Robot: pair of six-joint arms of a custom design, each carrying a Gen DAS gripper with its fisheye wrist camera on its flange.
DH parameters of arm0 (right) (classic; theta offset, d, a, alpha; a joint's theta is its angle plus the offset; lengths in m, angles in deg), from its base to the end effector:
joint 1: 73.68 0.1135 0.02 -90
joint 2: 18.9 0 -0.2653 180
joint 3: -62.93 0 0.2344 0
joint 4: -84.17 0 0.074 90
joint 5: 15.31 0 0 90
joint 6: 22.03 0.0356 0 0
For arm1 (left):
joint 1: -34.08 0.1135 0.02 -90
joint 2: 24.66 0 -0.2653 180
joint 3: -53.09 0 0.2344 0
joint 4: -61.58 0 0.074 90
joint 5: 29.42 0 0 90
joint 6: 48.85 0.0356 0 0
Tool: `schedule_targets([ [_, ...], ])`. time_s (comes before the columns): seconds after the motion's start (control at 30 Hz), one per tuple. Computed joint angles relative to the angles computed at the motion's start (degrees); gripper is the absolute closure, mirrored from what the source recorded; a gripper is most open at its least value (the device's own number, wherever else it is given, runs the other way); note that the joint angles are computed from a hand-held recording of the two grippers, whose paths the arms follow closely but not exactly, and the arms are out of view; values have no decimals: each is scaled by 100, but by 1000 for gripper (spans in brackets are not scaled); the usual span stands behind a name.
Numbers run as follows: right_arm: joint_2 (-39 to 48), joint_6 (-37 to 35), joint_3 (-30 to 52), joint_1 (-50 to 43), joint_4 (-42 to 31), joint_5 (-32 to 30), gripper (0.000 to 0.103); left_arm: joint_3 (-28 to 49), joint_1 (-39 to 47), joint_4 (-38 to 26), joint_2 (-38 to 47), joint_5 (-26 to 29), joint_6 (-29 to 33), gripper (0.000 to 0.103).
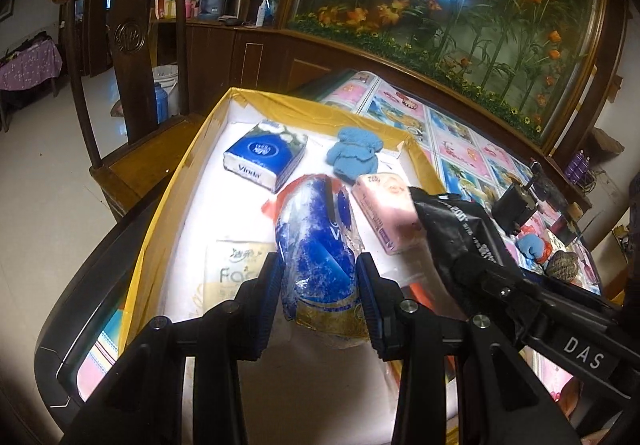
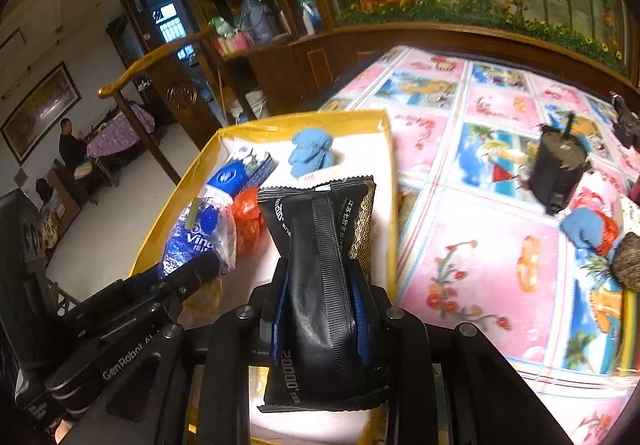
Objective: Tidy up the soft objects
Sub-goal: 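Carry the blue bag and black pouch toward the yellow tray, then open both grippers to drop the blue bag and black pouch in the tray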
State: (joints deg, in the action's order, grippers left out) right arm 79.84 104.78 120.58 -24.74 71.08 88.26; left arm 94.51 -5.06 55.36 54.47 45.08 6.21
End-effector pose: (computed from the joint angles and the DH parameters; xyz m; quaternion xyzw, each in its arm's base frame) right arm 0.2037 0.2211 0.1336 -0.0637 0.9434 0.1254 0.3003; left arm 0.1870 -0.1400 0.1555 -0.0193 0.9132 -0.1345 0.3842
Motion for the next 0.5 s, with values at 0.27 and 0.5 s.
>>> schedule_targets([
  [0.27, 407, 47, 29, 138, 250, -108, 72, -118, -66, -11, -30, 47, 38, 65],
  [0.5, -52, 28, -352, 78, 408, -318, 67, -62, -192, -139, -149, -111, -20, 46],
])
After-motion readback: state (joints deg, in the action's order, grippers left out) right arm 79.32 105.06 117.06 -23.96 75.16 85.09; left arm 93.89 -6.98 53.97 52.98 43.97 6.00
